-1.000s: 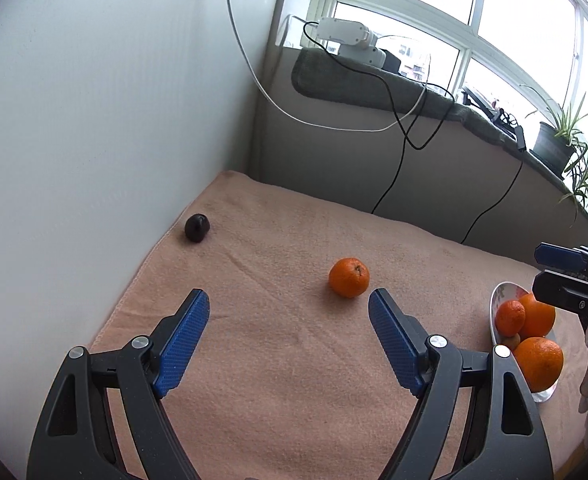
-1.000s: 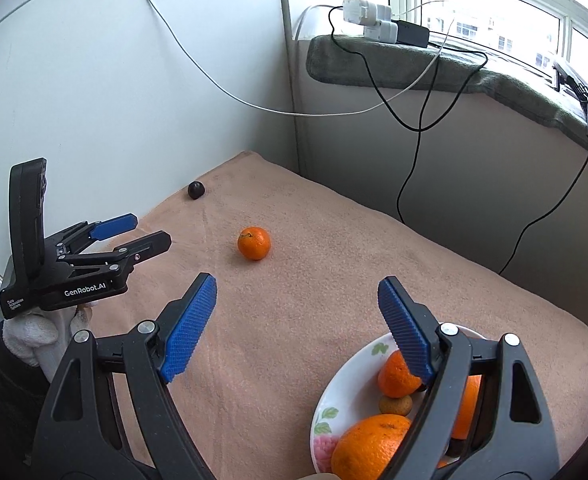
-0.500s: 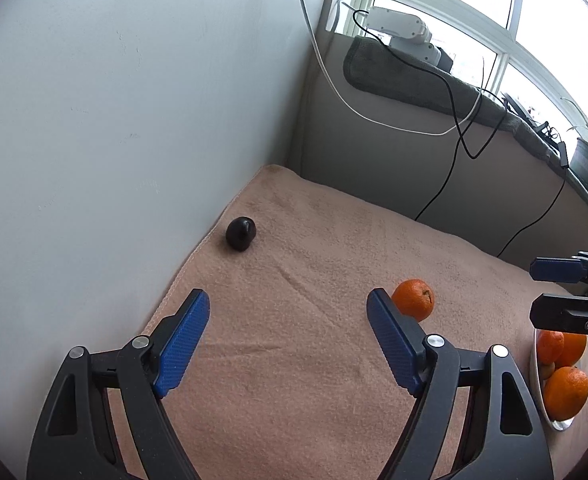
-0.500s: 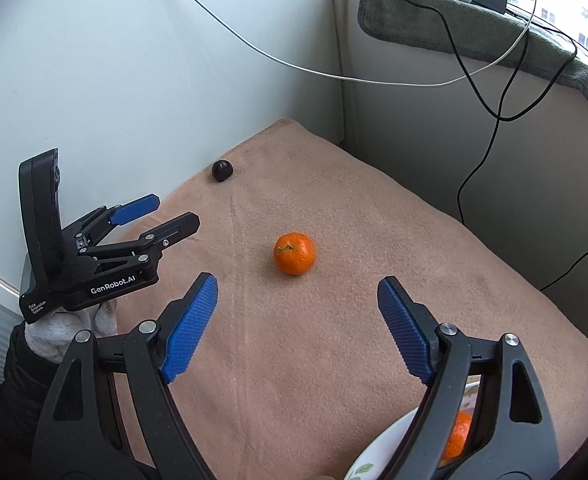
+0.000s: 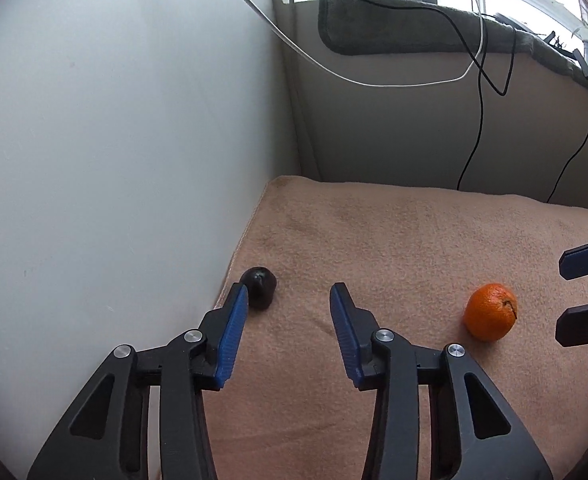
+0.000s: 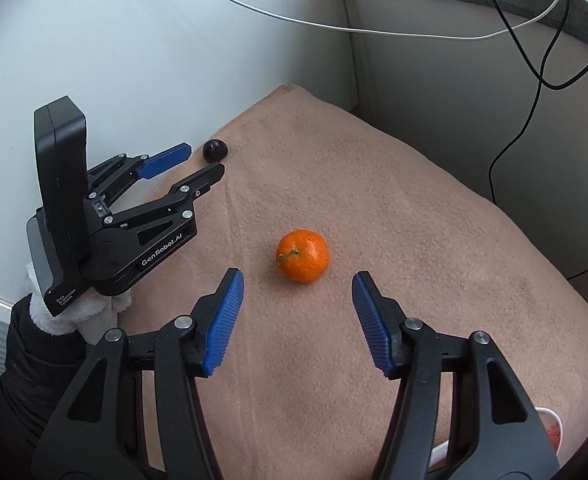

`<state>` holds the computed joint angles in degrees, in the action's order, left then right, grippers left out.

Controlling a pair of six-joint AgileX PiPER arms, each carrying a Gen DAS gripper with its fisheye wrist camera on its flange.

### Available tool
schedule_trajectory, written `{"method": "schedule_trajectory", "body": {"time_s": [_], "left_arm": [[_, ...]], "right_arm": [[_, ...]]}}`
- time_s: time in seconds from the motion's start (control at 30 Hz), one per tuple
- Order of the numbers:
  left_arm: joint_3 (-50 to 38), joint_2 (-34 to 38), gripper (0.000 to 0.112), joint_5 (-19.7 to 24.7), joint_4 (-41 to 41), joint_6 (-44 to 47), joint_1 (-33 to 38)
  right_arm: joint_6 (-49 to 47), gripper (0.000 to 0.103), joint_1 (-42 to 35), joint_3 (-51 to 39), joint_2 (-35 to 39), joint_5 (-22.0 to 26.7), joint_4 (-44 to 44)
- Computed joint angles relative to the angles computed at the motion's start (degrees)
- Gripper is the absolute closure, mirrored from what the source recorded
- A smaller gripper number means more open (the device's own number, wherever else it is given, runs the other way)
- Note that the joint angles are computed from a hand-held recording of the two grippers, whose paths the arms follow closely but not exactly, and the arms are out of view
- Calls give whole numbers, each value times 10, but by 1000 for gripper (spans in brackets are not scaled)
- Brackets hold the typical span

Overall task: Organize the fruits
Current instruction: 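Close the left gripper on the dark plum while the right grasps the tangerine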

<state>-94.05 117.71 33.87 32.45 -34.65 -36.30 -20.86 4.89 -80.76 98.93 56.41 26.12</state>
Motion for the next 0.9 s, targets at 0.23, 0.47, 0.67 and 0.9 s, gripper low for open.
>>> {"method": "schedule_trajectory", "body": {"time_s": [0.23,0.47,0.67,0.9], "left_arm": [[-40,32,74,28,14,-4,4],[-74,59,78,56,33,-3,-3],[-88,73,97,58,60,-14,-1],[-84,73,97,36,45,-9,9]], "right_arm": [[4,46,13,-17,27,-5,-9],[20,47,27,-40,58,-12,-19],[42,51,46,-44,74,-23,-47],[58,60,57,-57,103,-27,-59]]}}
